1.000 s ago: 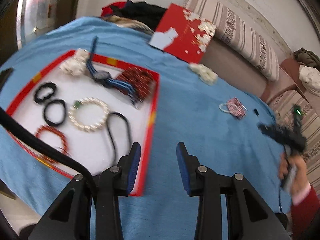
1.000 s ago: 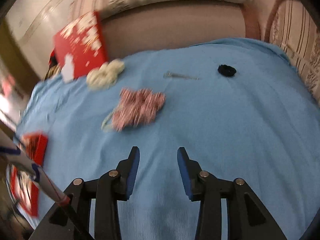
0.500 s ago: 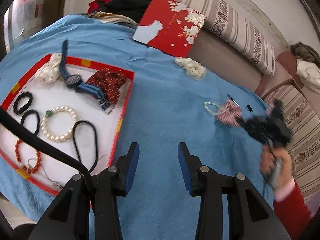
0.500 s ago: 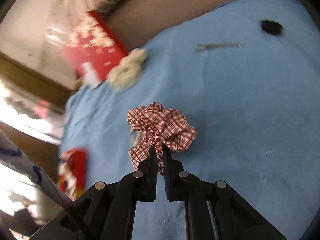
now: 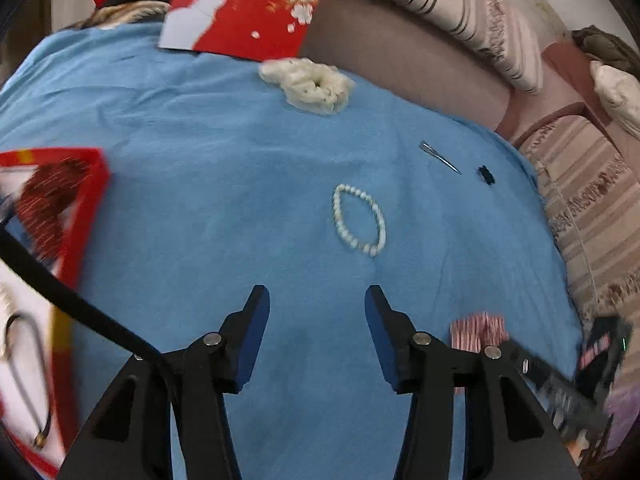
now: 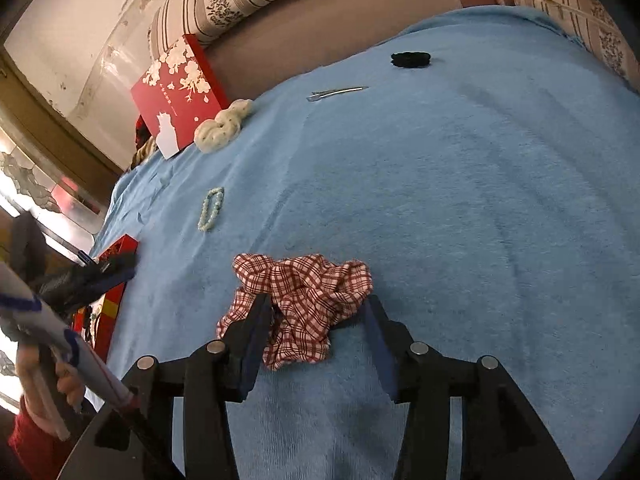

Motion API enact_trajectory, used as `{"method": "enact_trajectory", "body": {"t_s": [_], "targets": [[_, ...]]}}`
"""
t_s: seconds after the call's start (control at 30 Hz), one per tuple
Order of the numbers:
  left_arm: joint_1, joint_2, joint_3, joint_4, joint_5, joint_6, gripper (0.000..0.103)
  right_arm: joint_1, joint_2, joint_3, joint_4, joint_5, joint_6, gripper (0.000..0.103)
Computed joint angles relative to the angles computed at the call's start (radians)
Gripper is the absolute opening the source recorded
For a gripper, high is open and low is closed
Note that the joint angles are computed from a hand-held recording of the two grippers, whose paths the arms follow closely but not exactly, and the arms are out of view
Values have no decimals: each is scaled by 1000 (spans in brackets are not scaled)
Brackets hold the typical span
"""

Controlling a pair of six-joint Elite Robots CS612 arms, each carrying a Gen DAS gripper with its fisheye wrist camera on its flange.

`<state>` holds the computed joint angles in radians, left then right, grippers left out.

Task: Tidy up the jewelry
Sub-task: 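Grasp the white bead bracelet with the left tool while the right holds the scrunchie, then carry the scrunchie and white bead bracelet over the tray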

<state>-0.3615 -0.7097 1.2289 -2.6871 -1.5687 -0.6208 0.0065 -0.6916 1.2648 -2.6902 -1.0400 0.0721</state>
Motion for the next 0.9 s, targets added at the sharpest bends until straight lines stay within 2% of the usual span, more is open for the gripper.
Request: {"method": "enact_trajectory", "body": {"t_s": [0.17,0.27,0.37,0.4,0.43,0.47,0.5,0.57,0.67,0.77,0.9], "targets": [[11,102,-172,114,-30,-1,48,1,4,15,-47,15,-27,51],[14,154,-258,184,-32,2,47,9,9,14,-54,-4,-61,52],[6,174,-294,196,12,29,47,15,12,12,-68,-18,-91,53],[4,177,-302,200,18,34,44,17,14,12,-74,-21,-91,53],[0,180,-309,207,24,42,35,19,17,9,-80,-23,-90,53],[-1,184,-318,221,21,54,6,21,18,8,-82,-26,-93,53],[-4,189,-329,249,8,73,5,24,19,6,-81,-31,-105,49],[-15,177,-310,242,49,98,5,29,18,6,-67,-34,-132,24],[-13,137,-242,188,20,78,5,27,14,12,-62,-31,-115,12],[-11,77,-148,110,10,75,5,18,9,18,-48,6,-71,11],[-4,-28,10,-14,8,71,5,20,-16,44,-57,-12,-63,11]]}}
